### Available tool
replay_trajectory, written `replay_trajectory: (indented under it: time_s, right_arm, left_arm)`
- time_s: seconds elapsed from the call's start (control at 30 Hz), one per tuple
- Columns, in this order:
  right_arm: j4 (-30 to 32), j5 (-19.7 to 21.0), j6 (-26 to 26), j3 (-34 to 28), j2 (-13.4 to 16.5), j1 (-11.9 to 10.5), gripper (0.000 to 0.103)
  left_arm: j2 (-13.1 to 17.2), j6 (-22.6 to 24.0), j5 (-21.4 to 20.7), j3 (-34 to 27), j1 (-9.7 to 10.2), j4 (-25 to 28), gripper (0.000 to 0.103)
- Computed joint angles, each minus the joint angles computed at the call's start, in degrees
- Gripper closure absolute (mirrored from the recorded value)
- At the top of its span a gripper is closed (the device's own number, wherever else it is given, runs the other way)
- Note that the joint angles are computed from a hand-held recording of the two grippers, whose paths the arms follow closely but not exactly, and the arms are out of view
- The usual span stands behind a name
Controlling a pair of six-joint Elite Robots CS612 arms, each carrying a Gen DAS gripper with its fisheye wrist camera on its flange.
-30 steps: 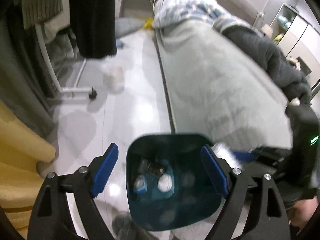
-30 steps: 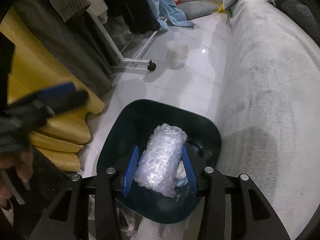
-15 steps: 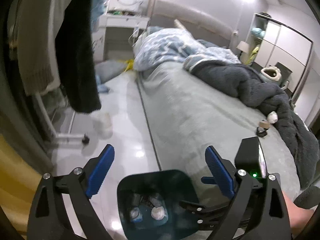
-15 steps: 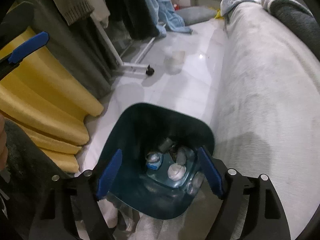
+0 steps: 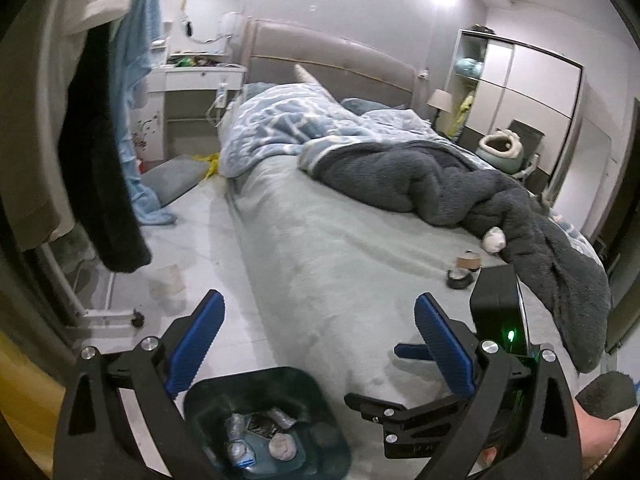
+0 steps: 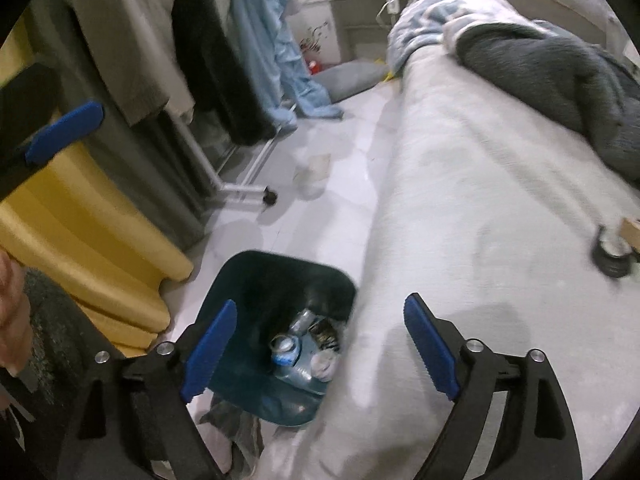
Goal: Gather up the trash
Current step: 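Move both tools back over the bed toward the tape roll and black piece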
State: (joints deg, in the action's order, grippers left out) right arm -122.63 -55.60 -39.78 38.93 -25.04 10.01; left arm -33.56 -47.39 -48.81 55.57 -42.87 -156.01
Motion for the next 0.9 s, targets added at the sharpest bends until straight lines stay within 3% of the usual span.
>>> replay_trajectory:
  time_s: [0.47,0.7,0.9]
  right_arm:
    - [-8.10,0.08,7.45,-0.20,-0.04,-3.73,0.013]
    - [-11.96,-0.25,7.98,1.68,-0.93,-4.91,0.012]
    - [-12.13,-1.84,8.12,0.85,0.04,-6.01,0.012]
  left_arm:
    - [5.39,3.33,-2.83,-11.02,-0.53,3.39,0.005]
    - [7.97,3.46,-4.04,-16.42,-0.52,7.37,0.005]
    - [11.49,5.05,-3.36,-23.46,-0.58,10.63,0.005]
